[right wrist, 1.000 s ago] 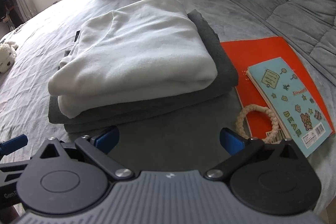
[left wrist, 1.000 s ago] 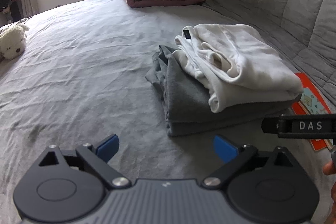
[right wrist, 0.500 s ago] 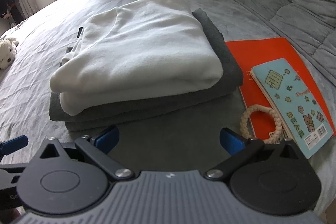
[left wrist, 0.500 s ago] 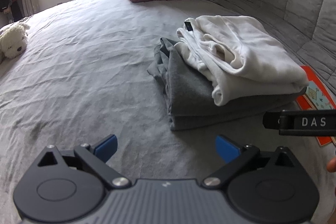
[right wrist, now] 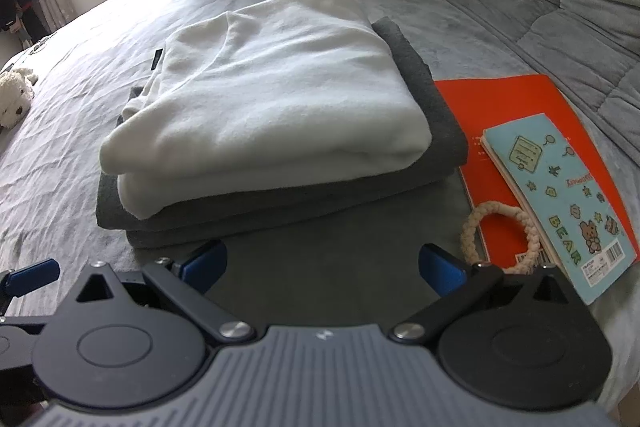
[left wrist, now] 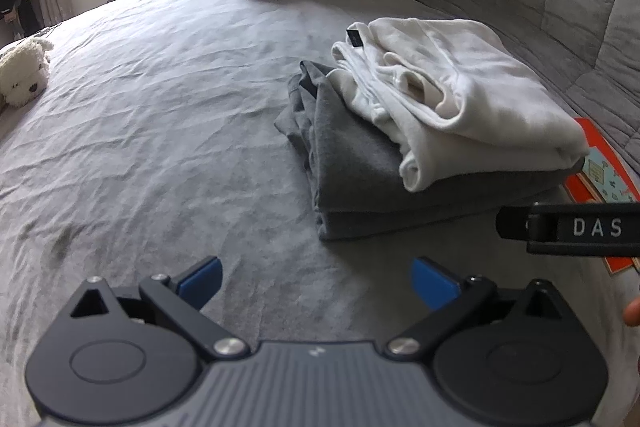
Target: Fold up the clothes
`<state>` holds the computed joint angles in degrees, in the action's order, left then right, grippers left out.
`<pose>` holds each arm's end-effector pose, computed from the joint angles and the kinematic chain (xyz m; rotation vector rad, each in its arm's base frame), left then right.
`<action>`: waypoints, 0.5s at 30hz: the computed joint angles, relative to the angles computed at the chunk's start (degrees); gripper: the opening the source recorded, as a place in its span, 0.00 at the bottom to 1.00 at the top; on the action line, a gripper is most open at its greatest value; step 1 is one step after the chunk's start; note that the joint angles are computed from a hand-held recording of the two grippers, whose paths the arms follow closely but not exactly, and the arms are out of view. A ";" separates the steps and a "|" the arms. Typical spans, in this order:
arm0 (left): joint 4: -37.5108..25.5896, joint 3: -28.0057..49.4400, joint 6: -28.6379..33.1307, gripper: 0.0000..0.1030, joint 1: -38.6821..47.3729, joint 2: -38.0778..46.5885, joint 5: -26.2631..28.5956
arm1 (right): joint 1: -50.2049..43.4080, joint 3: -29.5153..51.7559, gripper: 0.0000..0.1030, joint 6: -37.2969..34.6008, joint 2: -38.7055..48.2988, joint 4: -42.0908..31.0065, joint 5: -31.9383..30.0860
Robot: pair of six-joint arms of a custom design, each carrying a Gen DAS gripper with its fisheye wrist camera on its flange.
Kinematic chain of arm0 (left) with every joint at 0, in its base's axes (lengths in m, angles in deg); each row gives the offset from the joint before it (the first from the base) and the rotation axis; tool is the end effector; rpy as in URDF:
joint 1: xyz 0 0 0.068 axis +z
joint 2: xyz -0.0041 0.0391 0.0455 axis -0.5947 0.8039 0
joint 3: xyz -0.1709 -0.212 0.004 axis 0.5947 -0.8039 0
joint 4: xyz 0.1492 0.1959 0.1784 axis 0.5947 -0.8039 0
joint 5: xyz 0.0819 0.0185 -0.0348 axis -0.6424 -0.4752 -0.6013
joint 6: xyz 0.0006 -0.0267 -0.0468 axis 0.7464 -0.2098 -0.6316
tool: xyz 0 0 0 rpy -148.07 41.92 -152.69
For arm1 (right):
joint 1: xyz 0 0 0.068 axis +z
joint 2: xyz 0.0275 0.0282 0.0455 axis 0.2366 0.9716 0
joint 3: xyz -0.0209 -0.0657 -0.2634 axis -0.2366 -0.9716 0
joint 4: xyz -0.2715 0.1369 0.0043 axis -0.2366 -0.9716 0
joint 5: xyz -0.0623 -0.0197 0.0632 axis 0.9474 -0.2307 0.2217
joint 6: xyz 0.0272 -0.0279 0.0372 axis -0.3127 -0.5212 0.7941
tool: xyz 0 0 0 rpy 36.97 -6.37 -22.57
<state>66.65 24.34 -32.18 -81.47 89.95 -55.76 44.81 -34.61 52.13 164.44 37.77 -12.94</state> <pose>0.2556 -0.2398 0.1503 0.3206 2.4024 -0.1526 0.2540 0.1374 0.1767 0.3572 2.4515 0.0144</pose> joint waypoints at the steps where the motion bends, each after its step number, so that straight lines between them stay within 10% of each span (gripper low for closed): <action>1: -0.03 0.05 0.02 0.99 0.07 0.08 -0.03 | 0.05 0.04 1.00 -0.03 0.05 -0.01 0.01; 15: 0.62 -0.26 0.05 0.99 -0.27 0.18 -0.14 | -0.05 0.51 1.00 -0.71 0.77 0.10 -0.16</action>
<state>67.27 24.08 -32.14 -81.74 90.13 -55.89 44.75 -34.10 51.42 165.21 37.86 -13.10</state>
